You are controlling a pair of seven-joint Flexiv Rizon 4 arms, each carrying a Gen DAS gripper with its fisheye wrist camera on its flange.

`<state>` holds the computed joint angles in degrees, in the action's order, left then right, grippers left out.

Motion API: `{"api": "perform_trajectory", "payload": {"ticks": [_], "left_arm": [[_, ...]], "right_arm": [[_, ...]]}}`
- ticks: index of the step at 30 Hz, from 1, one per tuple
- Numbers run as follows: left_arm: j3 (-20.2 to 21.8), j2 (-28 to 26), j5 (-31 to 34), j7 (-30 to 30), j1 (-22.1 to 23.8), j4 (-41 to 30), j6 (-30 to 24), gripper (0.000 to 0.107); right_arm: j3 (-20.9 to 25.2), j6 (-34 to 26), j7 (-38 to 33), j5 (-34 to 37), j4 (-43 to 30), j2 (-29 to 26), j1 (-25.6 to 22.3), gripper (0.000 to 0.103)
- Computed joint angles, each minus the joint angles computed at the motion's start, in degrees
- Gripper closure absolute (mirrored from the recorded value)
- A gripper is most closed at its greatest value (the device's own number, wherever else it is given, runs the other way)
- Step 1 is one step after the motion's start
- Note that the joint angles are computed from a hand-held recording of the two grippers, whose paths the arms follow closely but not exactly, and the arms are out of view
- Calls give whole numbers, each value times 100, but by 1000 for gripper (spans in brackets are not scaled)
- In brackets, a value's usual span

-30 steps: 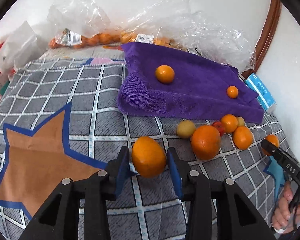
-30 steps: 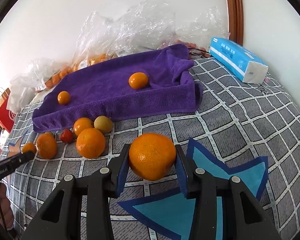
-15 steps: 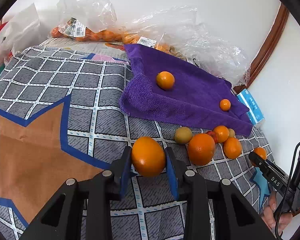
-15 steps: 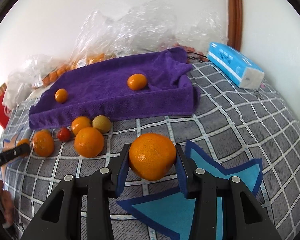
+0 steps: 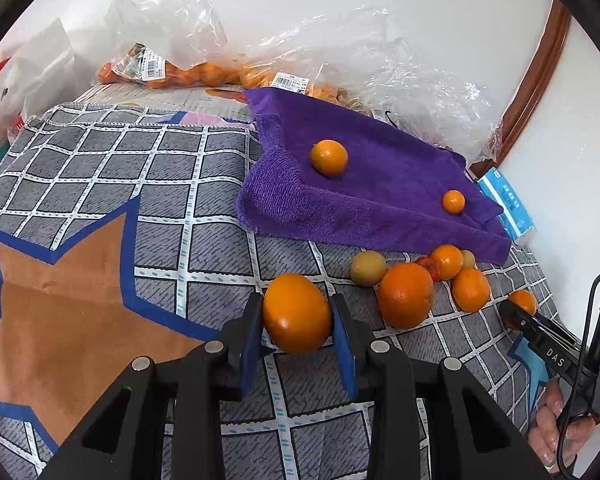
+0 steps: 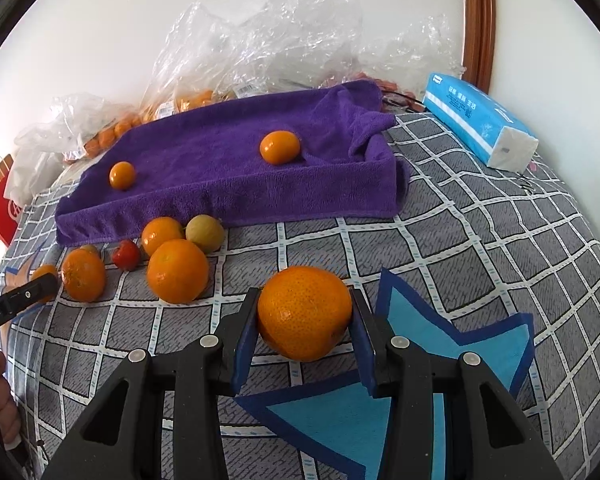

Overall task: Organize fruits
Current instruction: 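Carry both held oranges toward the purple towel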

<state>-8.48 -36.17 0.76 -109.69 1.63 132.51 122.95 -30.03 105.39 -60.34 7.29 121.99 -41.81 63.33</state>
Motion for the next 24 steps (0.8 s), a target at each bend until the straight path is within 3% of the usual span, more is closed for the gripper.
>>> {"api": "perform_trajectory", "payload": {"ticks": [6,13,19,24], "left_arm": [[26,-70,165,-41,13,35,454,76],[238,-49,6,56,-274,128,929,76],[-16,277,282,-184,18,292,708,76],[319,733,-218,61,-446,239,434,76]], "right_arm": [[-98,315,-107,318,59,-72,163,61],[-45,424,-169,578,38,-52,134,61],[-75,328,-236,593,55,135,239,61],[-379,269,-417,454,-86,276,478,61]]}}
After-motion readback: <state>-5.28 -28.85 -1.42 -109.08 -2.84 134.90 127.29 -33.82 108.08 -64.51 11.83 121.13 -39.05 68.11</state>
